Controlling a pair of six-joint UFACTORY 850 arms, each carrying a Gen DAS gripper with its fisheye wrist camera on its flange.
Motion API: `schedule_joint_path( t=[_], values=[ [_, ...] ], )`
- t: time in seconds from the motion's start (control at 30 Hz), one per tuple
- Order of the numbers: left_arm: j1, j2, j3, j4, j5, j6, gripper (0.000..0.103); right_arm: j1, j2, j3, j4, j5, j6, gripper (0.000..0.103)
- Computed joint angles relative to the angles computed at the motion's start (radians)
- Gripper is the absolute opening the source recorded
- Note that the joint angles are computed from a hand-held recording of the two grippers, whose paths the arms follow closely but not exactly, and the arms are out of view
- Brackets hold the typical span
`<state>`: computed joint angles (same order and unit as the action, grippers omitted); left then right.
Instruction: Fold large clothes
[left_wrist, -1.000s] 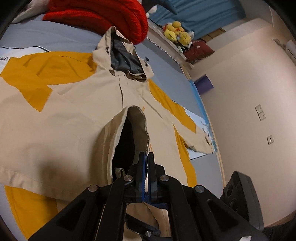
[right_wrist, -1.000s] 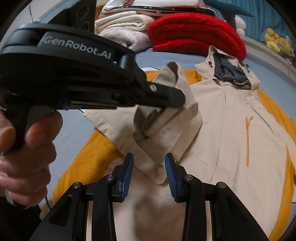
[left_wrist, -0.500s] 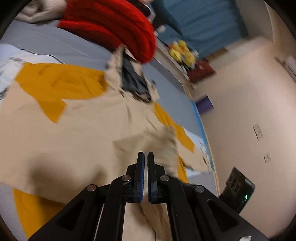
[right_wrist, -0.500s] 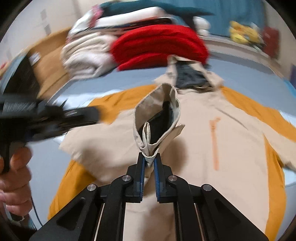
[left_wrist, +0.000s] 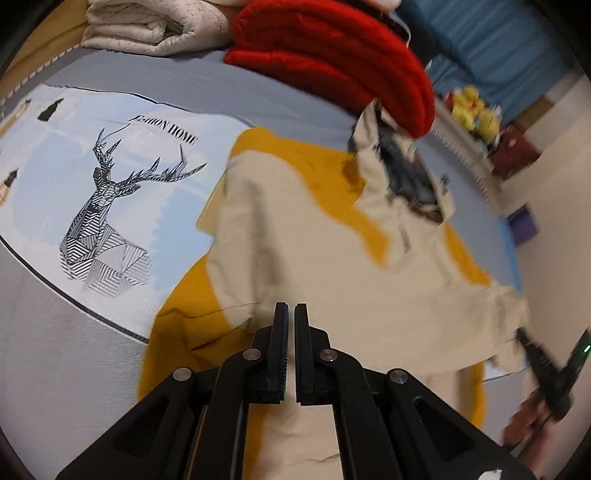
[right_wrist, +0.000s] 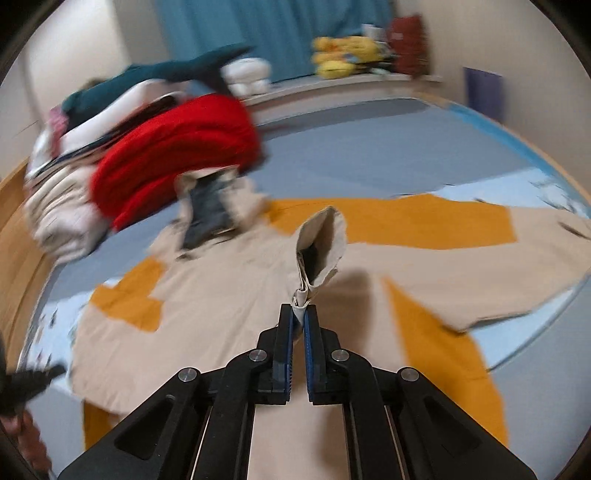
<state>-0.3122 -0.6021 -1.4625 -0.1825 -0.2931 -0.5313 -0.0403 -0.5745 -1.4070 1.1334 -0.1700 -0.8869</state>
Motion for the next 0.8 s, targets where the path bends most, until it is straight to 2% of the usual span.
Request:
schedule_joint_path(
  t=[0.1,0.17,0.2,0.23,0.3,0.33,0.4,0.47,0.57,0.67,0.73,0.77,0.8],
  values=[
    [-0.002,-0.017,-0.01,-0.051,-0.032,0.056,0.0,-0.047,-0.029,-0.031,-0.123,-0.027,0.211,0.01],
    [-0.008,-0.034,-0.027,-0.034,-0.05,0.043,0.003,-0.066,-0.043,-0.048,-0.226,-0.025,0.349,0.013],
    [-0.01,-0.039,-0.033,-0.033,-0.061,0.047,0.003,-0.069,-0.045,-0.051,-0.279,-0.016,0.411,0.019],
    [-0.011,-0.043,-0.036,-0.032,-0.068,0.051,0.003,-0.074,-0.046,-0.051,-0.29,-0.011,0.431,0.029],
    [-0.015,-0.051,-0.044,-0.023,-0.078,0.048,0.003,-0.086,-0.046,-0.044,-0.217,-0.011,0.404,0.039],
    [-0.015,-0.054,-0.046,-0.02,-0.08,0.044,0.003,-0.093,-0.051,-0.043,-0.144,-0.036,0.358,0.04],
    [-0.015,-0.055,-0.046,-0.026,-0.08,0.044,0.003,-0.113,-0.075,-0.052,-0.071,-0.122,0.32,0.041],
    [-0.014,-0.061,-0.052,-0.025,-0.083,0.035,0.003,-0.131,-0.135,-0.097,-0.052,-0.263,0.363,0.041],
    [-0.016,-0.064,-0.055,-0.025,-0.087,0.039,0.003,-0.141,-0.213,-0.142,-0.07,-0.375,0.472,0.041],
    [-0.017,-0.066,-0.059,0.006,-0.094,0.021,0.003,-0.145,-0.261,-0.165,-0.087,-0.418,0.557,0.041],
    [-0.016,-0.067,-0.059,0.03,-0.097,-0.002,0.004,-0.141,-0.263,-0.16,-0.067,-0.402,0.53,0.04],
    [-0.014,-0.068,-0.059,0.035,-0.099,-0.009,0.004,-0.136,-0.261,-0.164,-0.079,-0.391,0.525,0.037],
    [-0.012,-0.069,-0.06,0.038,-0.099,-0.014,0.003,-0.134,-0.258,-0.164,-0.073,-0.38,0.507,0.02]
  ],
)
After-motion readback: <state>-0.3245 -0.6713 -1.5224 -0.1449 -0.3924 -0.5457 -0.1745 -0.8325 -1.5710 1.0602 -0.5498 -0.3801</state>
